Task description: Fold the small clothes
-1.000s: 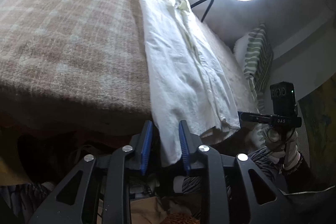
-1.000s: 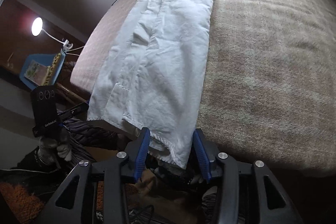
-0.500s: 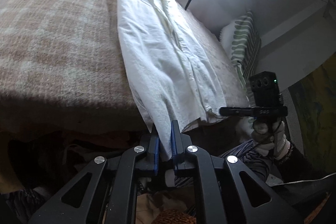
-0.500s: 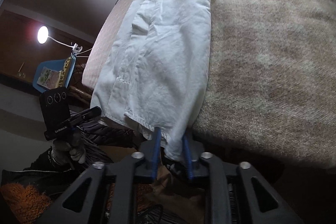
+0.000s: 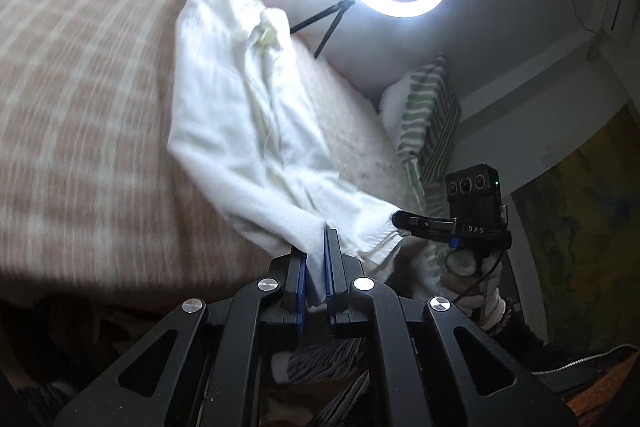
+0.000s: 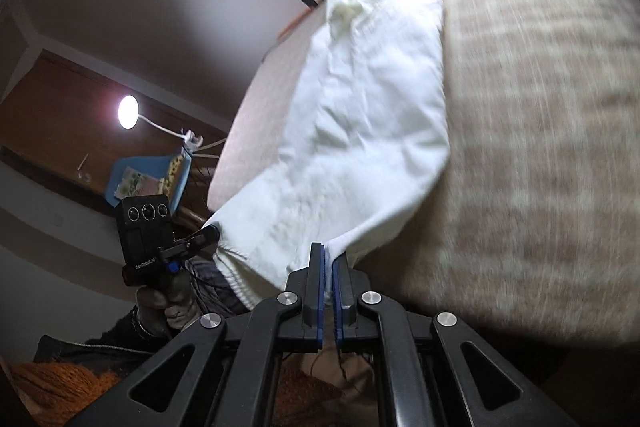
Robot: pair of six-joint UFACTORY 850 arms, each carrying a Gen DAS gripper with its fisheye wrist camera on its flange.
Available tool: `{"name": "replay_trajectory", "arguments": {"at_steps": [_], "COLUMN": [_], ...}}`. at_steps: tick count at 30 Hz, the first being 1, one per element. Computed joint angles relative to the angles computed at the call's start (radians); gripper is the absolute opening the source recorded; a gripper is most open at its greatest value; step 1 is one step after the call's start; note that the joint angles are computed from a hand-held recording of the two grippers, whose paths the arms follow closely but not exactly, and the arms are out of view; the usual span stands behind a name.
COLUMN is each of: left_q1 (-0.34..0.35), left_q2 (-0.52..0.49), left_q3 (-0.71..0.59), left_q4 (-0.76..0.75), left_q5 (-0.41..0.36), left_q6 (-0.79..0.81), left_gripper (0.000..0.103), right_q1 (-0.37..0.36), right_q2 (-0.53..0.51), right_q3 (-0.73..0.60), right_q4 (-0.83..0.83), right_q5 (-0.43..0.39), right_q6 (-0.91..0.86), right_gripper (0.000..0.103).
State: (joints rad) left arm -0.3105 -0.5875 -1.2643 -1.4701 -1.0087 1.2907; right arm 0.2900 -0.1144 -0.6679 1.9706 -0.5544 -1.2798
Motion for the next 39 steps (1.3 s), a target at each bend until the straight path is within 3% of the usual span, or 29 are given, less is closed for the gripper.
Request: {"name": "replay_trajectory", "arguments": {"at_steps": [6,14,23,29,34,35,37,38,39], "left_q1": [0.000,-0.012,-0.026,-0.041,-0.055,-0.059,-0.059,-0.055,-0.051], "left_q2": [-0.044,-0.177,-0.376,-0.451,-0.468,-0.460,-0.442,-0.434,-0.431], "left_q3": [-0.109,-0.341,-0.640,-0.739,-0.788,-0.783,-0.766,-0.756,-0.753], "left_q4": [-0.013,0.038,0.186,0.237,0.297,0.301,0.289,0.263,0.243], "left_q5": [0.014,0.058,0.088,0.116,0.154,0.176,0.220,0.230,0.234], "left_q6": [-0.011,-0.135,-0.348,-0.404,-0.424,-0.416,-0.398,-0.377,-0.365], "left_gripper": [0.006,0.006,0.006,0.006,0.013,0.023,0.039,0.041,0.041], "right_q1": [-0.035,-0.094,-0.160,-0.176,-0.188,-0.192,-0.199,-0.197,-0.191], "right_q2": [-0.015,-0.121,-0.308,-0.373,-0.394,-0.394,-0.390,-0.375,-0.355], "right_q3": [-0.053,-0.187,-0.339,-0.392,-0.405,-0.405,-0.402,-0.391,-0.381], "right_q4": [0.062,0.110,0.053,-0.034,-0.041,-0.045,-0.049,-0.027,-0.006], "right_q5": [0.021,0.032,0.049,0.064,0.051,0.041,0.029,0.055,0.104], "right_q6": [-0.056,-0.047,0.105,0.192,0.202,0.206,0.201,0.176,0.144], "right_gripper": [0.001,0.001,0.001,0.001,0.003,0.005,0.016,0.027,0.029]}}
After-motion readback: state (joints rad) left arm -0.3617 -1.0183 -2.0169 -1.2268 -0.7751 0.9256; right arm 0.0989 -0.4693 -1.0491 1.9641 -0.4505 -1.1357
